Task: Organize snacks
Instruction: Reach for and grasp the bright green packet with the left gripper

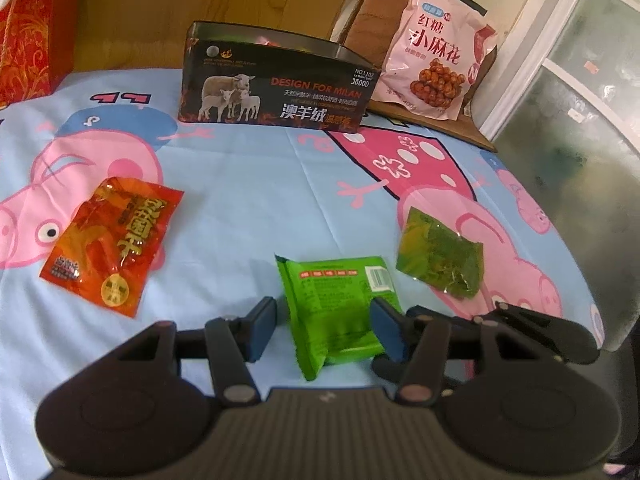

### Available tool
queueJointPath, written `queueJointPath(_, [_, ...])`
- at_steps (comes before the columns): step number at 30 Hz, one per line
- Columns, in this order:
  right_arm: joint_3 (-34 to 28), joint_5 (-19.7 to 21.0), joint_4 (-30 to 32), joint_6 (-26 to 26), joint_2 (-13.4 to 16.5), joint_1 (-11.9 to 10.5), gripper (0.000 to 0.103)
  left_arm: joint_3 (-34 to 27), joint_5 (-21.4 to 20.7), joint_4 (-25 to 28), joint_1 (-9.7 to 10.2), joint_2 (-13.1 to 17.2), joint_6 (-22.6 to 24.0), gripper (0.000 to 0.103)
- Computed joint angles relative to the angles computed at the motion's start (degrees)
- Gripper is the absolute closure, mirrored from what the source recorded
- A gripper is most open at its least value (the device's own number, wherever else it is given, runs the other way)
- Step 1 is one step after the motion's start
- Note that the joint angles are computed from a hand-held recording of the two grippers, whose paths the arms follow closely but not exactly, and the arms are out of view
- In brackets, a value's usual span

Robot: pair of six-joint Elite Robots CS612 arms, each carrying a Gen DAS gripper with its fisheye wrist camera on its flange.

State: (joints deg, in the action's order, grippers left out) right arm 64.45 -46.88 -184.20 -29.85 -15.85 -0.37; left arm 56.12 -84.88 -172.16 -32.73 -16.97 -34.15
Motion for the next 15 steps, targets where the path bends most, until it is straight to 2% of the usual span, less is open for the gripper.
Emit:
queueJointPath(2, [0.3,-0.6,-0.3,-0.6,-0.1,0.3,0.060,0.3,-0.6,-1.0,0.11,0.1,0.2,0.055])
queueJointPath(3, [0.3,-0.6,-0.2,-1.2,-0.1,0.4,0.060,0.3,-1.3,-1.6,0.24,0.2,0.3,0.062])
queueJointPath(5, [0.1,-0.6,-0.2,-2.0,-0.1,0.5,0.063,0.5,-3.1,-2.9,0.54,0.4,-0.1,0.061])
queueJointPath(6, [0.1,-0.9,-0.5,-2.0,0.0,0.7,0.066,0.6,-3.3,-3.3,0.60,0.4,-0.1,0.061])
queueJointPath(9, [-0.3,-1.3,-1.0,-2.0,0.2,0.9,0.068,0.9,-3.7,-4.6,0.79,0.3,0.3,0.062])
queueJointPath(15, [-1.7,-1.1,-3.6,0.0,1.0,1.2,0.070,0.9,-2.8,-7.3,0.99,-0.1,2.9,0.062])
